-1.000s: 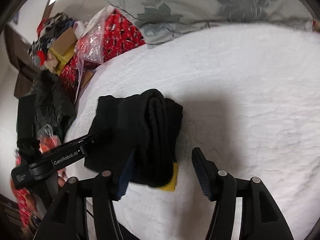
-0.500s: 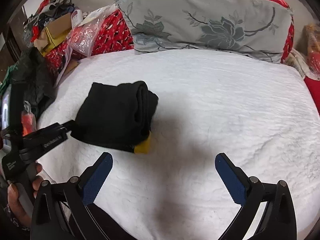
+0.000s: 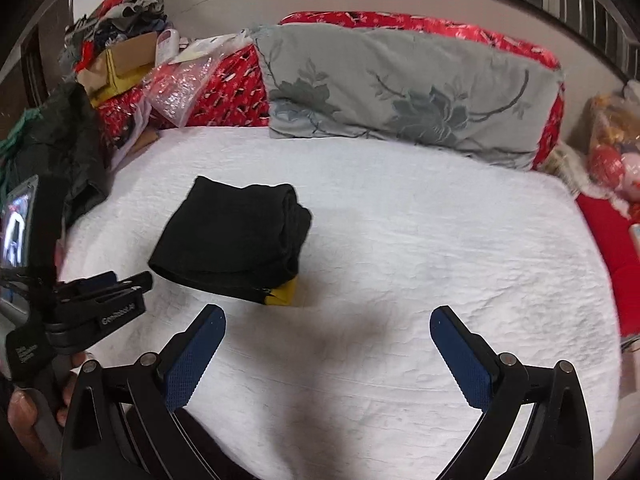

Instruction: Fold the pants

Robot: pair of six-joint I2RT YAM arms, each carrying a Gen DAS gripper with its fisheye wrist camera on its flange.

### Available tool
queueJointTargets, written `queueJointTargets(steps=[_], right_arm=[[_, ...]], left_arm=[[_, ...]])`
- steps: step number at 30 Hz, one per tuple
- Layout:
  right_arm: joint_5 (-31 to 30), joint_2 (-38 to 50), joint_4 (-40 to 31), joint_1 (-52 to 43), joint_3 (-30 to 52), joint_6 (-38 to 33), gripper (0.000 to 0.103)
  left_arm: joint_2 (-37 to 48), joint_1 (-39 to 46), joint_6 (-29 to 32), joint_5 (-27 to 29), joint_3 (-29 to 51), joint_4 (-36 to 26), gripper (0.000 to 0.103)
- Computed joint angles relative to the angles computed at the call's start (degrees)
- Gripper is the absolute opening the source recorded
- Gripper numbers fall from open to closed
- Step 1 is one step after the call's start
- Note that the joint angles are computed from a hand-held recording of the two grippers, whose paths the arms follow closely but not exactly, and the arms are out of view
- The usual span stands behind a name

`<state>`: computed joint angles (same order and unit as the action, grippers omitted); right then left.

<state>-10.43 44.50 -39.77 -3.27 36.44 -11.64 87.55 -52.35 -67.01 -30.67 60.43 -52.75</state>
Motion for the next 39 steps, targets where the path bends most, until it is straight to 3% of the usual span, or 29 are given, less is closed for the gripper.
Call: queueJointTargets(steps=[13, 39], right_arm=[[0.7, -4.9, -1.9, -2.8, 0.0, -0.1, 0.103], [3.3, -3.8, 0.9, -0.4, -1.5, 1.4, 0.103]], left_arm=[[1.1, -3.2, -4.5, -0.9, 1.6, -4.5, 0.048], [0.5, -2.8, 1.3, 2.2, -0.4, 1.3, 0.048]])
